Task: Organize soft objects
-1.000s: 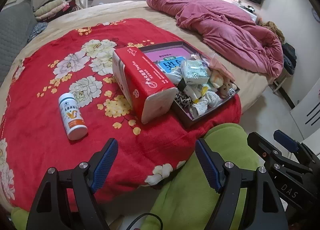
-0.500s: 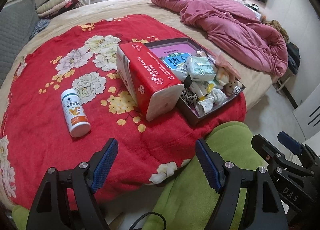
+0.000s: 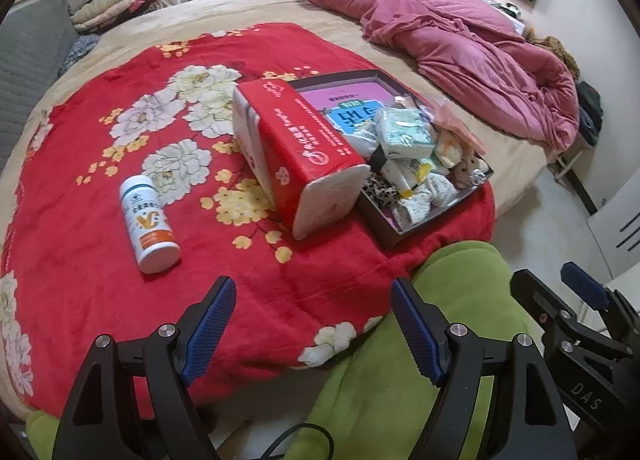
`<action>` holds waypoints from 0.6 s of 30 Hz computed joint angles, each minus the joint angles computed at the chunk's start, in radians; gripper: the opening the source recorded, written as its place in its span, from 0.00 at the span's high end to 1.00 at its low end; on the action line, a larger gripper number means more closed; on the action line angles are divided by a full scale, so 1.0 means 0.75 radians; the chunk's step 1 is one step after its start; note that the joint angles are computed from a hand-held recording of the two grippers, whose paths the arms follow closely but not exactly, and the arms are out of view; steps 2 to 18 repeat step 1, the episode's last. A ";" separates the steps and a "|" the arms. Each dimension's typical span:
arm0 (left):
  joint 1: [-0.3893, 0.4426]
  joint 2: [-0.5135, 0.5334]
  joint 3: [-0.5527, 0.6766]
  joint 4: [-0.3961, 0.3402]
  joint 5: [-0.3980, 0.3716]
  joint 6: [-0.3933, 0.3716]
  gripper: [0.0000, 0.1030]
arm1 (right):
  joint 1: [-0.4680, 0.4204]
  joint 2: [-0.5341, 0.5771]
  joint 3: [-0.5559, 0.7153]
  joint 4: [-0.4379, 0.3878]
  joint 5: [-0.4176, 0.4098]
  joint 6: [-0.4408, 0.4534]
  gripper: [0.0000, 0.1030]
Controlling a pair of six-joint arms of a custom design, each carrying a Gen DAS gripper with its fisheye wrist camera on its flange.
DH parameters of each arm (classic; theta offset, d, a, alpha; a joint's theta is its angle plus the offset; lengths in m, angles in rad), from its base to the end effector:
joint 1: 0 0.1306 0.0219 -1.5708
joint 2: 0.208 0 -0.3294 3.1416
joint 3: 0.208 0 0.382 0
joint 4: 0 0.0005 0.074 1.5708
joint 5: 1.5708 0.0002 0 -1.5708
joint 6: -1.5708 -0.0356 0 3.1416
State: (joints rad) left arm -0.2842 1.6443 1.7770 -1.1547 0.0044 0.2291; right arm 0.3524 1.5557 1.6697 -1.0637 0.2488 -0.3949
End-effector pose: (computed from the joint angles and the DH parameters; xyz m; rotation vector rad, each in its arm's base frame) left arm 0.5268 -0.1546 0.4040 0.0734 2.6043 -0.1917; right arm 0.4983 0.1734 0.4090 0.1520 2.4740 0.0018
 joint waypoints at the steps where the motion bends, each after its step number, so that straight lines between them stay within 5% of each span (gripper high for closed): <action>1: 0.002 -0.002 -0.004 0.007 0.002 0.001 0.22 | -0.001 0.000 -0.002 0.003 -0.002 0.004 0.20; 18: 0.002 -0.002 -0.004 0.007 0.002 0.001 0.22 | -0.001 0.000 -0.002 0.003 -0.002 0.004 0.20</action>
